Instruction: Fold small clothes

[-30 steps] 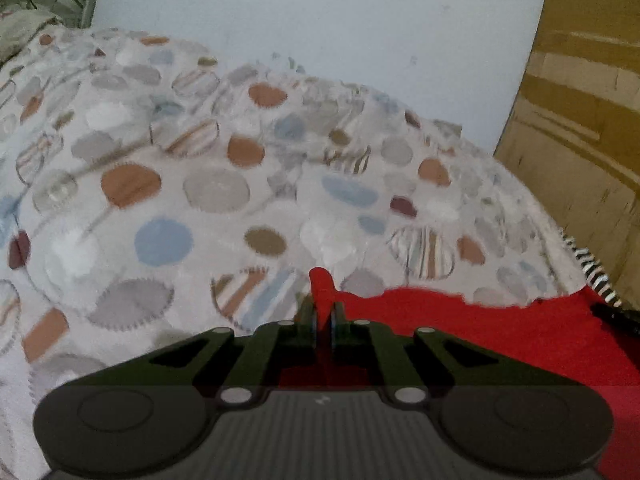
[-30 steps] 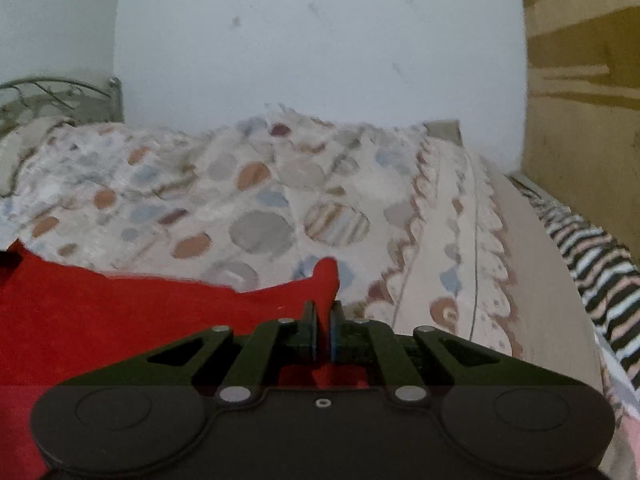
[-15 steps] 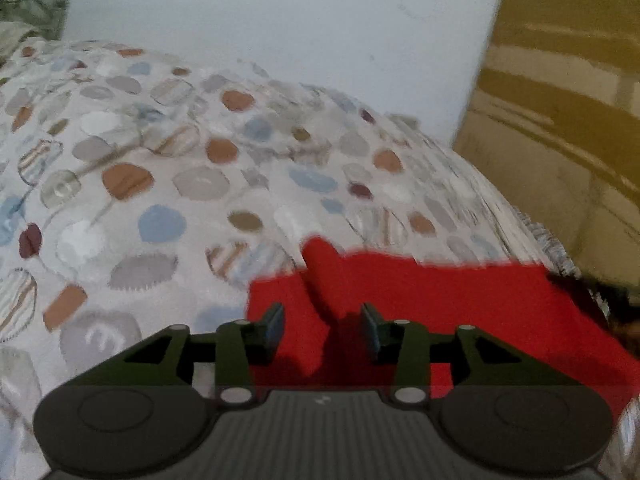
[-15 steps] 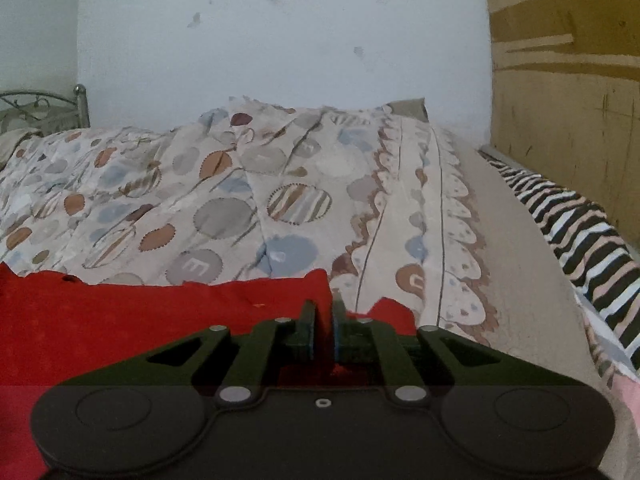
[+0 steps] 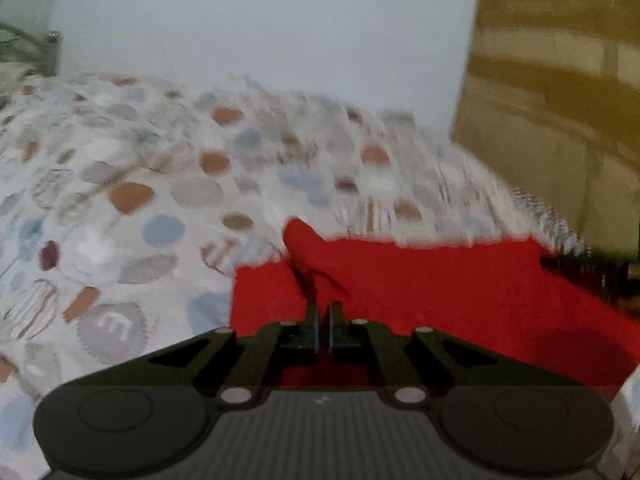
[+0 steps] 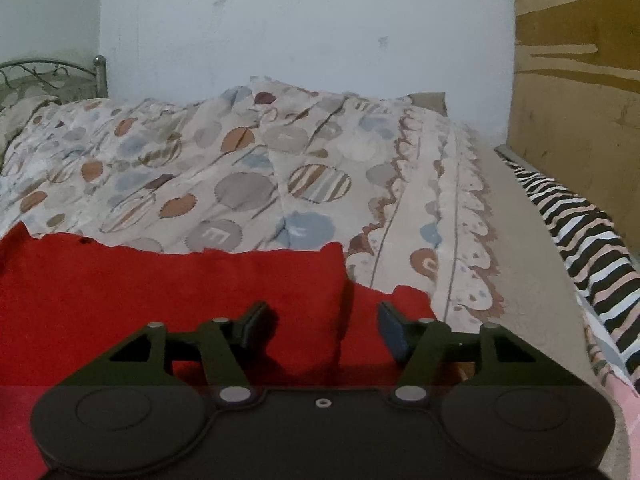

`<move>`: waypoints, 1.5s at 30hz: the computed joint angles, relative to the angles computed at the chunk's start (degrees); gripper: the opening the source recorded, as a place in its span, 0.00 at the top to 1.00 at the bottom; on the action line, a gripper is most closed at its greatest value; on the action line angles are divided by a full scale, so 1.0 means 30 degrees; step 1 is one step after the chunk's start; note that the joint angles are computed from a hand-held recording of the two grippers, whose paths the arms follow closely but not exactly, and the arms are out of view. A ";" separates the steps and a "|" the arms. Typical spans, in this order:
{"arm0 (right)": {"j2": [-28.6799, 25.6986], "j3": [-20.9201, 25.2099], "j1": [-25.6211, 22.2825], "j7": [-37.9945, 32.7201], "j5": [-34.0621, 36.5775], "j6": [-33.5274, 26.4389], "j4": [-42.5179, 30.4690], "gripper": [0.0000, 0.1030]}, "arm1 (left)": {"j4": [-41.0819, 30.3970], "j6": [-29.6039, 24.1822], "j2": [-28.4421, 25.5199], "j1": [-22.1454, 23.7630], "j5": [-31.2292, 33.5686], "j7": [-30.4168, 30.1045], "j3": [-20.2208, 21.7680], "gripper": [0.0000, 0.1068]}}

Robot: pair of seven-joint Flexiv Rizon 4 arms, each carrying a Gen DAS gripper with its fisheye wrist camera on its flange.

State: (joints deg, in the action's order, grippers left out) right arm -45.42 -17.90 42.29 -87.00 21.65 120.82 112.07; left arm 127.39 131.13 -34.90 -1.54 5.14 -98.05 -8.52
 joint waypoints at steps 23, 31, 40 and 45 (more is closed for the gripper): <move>0.0519 -0.1300 0.2026 -0.0540 0.2950 0.3436 0.2233 0.03 | 0.1139 0.0906 -0.0174 -0.2834 -0.3928 -0.1783 0.1517 0.20; 0.1183 -0.3455 0.6561 -0.5617 0.8021 0.3302 0.2743 0.01 | 0.2969 0.2020 0.0930 -0.4832 -0.6914 -0.0978 0.1935 0.04; 0.1749 -0.3350 0.8733 -0.8883 1.1483 0.2179 0.1458 0.01 | 0.4155 0.1721 0.1087 -0.3724 -0.6491 -0.5497 0.0891 0.04; 0.1173 -0.2297 0.8836 -1.0267 1.2145 0.2210 0.0453 0.01 | 0.4570 0.2018 0.0677 -0.2693 -0.4410 -0.7062 0.0698 0.04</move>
